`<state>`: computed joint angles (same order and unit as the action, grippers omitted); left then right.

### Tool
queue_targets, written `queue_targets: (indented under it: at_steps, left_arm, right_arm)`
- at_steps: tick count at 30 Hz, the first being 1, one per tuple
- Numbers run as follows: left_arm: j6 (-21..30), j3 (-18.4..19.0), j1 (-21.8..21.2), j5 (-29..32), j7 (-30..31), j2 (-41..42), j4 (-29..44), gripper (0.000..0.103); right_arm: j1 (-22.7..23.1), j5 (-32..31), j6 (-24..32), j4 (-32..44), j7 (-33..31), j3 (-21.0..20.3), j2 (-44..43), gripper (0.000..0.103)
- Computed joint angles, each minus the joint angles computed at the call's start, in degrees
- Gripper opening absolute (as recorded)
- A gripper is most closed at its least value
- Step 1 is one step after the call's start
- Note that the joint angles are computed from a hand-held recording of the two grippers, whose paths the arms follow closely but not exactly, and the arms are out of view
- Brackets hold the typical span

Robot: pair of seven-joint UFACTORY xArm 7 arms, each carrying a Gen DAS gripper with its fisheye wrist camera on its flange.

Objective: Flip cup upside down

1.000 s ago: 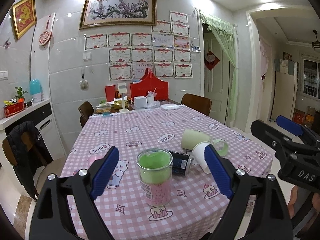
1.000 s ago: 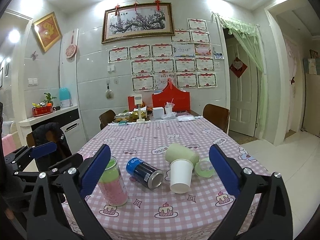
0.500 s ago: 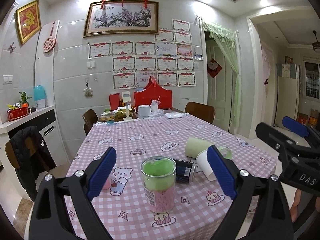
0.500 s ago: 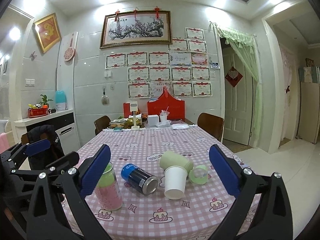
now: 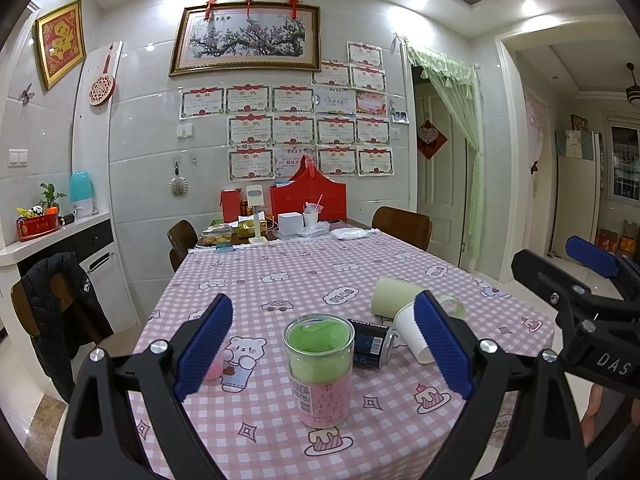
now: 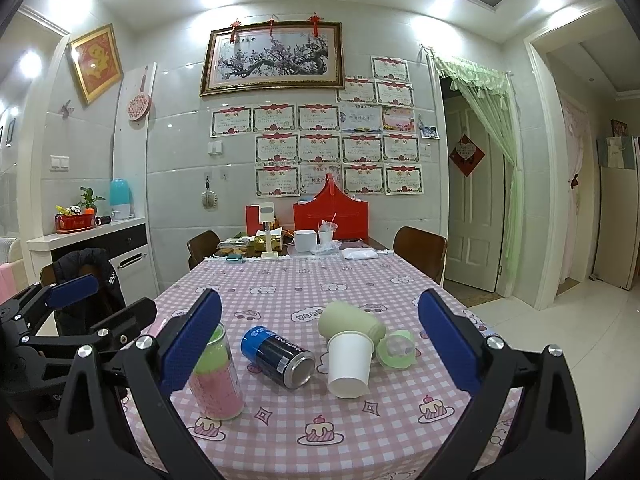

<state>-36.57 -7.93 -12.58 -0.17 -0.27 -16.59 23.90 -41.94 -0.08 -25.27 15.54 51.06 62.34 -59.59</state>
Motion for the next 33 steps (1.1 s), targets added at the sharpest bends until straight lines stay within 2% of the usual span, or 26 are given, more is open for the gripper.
queue_targets:
  at_steps: [33]
  left_arm:
    - [-1.1, -0.4, 0.1, -1.0, 1.0, 0.7, -0.1, 0.091]
  right_arm:
    - [-0.7, -0.1, -0.5, -0.5, 1.1, 1.0, -0.4, 0.095]
